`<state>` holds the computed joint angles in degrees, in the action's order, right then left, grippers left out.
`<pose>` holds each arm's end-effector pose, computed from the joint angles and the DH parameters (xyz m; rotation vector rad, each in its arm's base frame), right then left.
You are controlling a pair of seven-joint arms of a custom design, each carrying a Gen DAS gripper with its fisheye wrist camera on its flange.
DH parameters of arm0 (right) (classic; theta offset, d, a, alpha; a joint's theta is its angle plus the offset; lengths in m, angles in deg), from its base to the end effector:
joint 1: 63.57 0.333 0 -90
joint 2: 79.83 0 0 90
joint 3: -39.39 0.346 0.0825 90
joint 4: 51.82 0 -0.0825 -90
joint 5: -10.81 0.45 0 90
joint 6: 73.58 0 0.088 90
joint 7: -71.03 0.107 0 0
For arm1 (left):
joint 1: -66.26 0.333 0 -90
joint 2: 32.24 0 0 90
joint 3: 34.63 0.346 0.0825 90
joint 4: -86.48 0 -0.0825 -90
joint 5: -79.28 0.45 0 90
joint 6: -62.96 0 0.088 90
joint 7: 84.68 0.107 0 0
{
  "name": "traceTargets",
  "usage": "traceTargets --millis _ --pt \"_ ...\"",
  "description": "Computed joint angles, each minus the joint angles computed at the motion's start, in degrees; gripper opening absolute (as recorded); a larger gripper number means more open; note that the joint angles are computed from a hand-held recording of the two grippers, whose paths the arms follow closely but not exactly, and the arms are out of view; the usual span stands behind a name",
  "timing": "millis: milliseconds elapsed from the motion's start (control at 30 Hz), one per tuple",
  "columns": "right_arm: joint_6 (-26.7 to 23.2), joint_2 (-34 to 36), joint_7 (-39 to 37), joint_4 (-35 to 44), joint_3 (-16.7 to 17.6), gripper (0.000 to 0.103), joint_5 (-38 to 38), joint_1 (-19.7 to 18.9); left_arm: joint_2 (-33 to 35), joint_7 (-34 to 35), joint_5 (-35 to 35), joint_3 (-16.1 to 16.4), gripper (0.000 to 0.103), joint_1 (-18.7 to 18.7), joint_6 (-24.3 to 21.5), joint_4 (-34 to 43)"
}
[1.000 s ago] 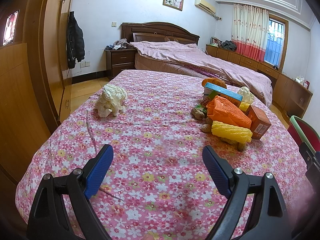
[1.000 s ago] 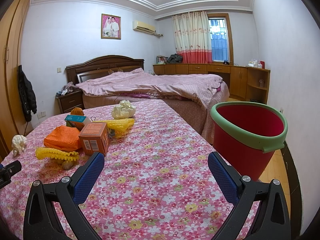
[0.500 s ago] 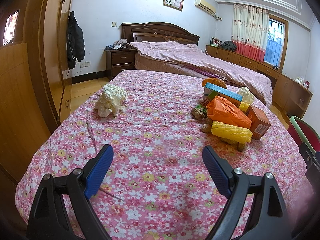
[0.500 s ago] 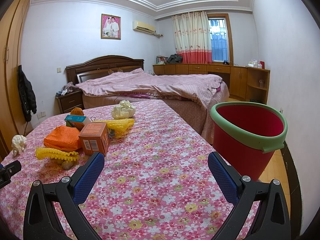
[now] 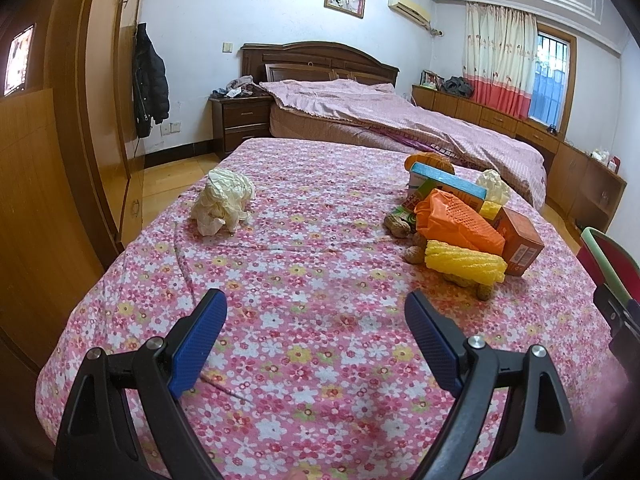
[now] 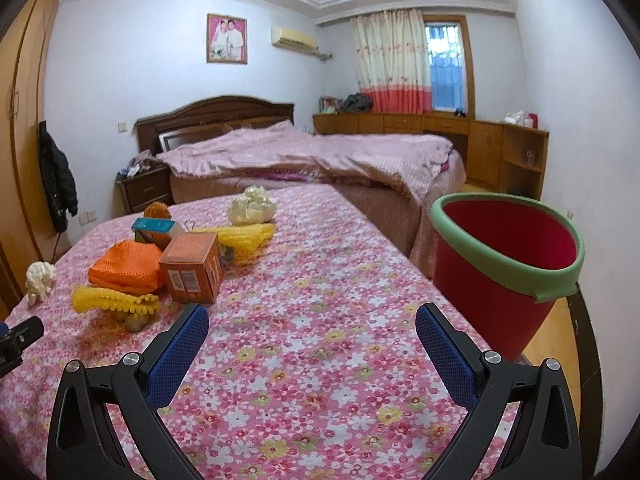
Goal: Collect trash
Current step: 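Grasp the white plastic bag with the left tool while the right tool grasps the orange box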
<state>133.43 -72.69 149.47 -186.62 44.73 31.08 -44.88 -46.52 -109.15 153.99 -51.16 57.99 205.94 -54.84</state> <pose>0.5619 0.2011 0.3923 -1.6405 1.3450 -0.7854 0.4657 -0.2215 0.3956 -1.9772 1.1094 -0.6922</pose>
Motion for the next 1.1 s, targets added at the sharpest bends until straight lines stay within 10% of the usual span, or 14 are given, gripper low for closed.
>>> traceTargets --millis 233,400,667,1100 --pt "-9.7 -0.4 16.8 2.6 4.2 0.102 -20.1 -8.8 -0.3 7.4 -4.8 2.1 0.090 1.2 4.0 0.6" --pt "-16.0 0.0 30.7 6.4 15.7 0.102 -37.3 -22.1 -0.5 15.0 -9.4 3.1 0.090 3.0 4.9 1.5" --pt "-24.6 4.9 21.7 12.7 37.8 0.102 -32.6 -39.9 1.5 23.7 -15.0 4.5 0.088 6.3 5.3 4.1" --pt "-36.0 10.2 22.7 23.7 20.7 0.102 -32.2 -20.3 8.3 31.6 -21.2 7.9 0.078 9.4 10.9 7.2"
